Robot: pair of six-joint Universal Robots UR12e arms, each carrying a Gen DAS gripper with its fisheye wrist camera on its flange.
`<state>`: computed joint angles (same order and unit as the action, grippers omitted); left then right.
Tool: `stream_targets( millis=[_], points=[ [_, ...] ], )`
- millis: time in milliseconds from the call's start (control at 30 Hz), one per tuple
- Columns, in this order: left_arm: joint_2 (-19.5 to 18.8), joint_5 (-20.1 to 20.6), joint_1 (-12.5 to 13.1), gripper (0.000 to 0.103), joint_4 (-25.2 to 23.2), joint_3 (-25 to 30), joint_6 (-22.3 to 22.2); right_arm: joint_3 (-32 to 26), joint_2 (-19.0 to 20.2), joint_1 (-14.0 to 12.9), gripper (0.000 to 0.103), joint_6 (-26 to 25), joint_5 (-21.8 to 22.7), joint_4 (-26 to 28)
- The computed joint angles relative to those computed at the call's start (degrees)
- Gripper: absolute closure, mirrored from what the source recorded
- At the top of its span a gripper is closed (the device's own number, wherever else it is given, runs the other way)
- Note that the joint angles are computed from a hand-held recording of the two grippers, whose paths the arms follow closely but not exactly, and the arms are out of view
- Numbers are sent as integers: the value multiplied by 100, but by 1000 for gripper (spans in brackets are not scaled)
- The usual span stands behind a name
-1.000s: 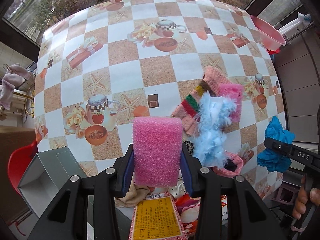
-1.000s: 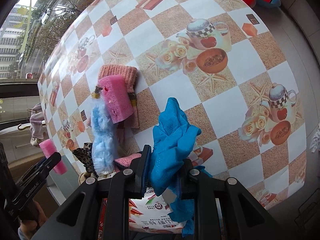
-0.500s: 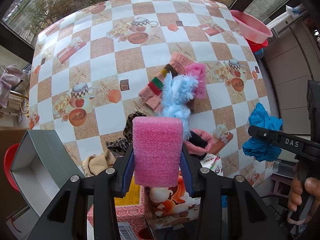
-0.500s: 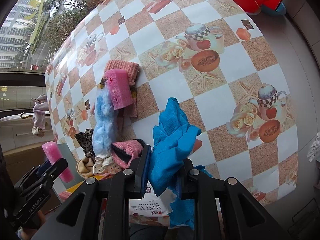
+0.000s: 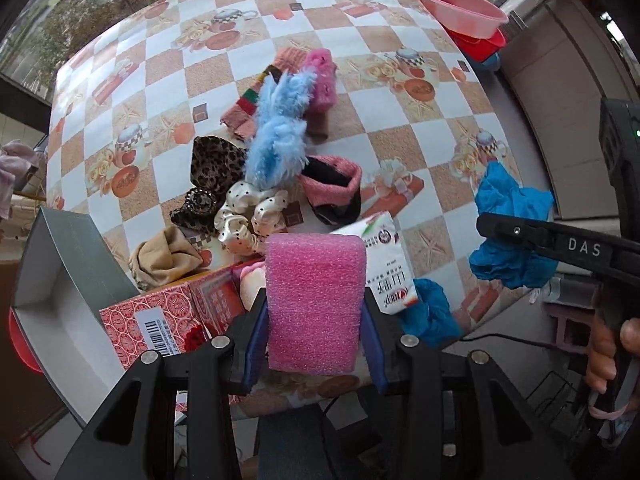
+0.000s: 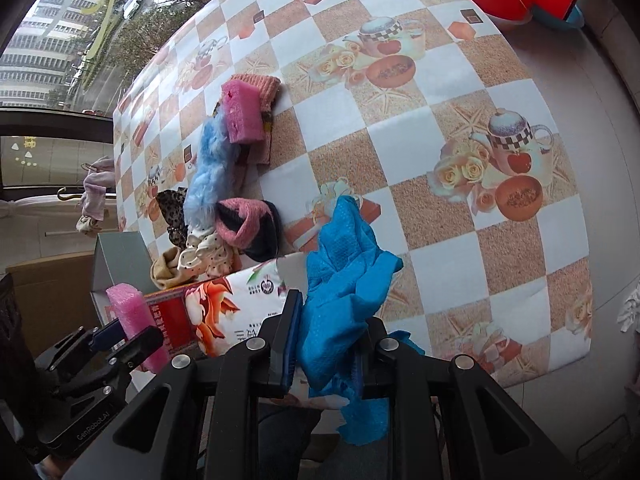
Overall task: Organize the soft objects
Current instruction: 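Carry the pink sponge and blue gloves with both tools over the white box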
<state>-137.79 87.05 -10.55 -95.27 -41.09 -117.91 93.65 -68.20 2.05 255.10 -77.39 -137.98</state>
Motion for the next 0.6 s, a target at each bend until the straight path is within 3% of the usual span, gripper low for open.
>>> stream_targets(
  millis=[167, 367, 600],
  points=[
    [199, 12, 87, 58, 30, -395, 825, -100, -10, 273, 80, 344, -293, 143],
    [270, -112, 291, 58, -360, -464, 1646, -397, 148, 626, 80, 1003, -407, 410],
    [206, -210, 563, 58, -488, -311, 2161, -911, 429, 943, 80, 1294, -511, 621]
  ],
)
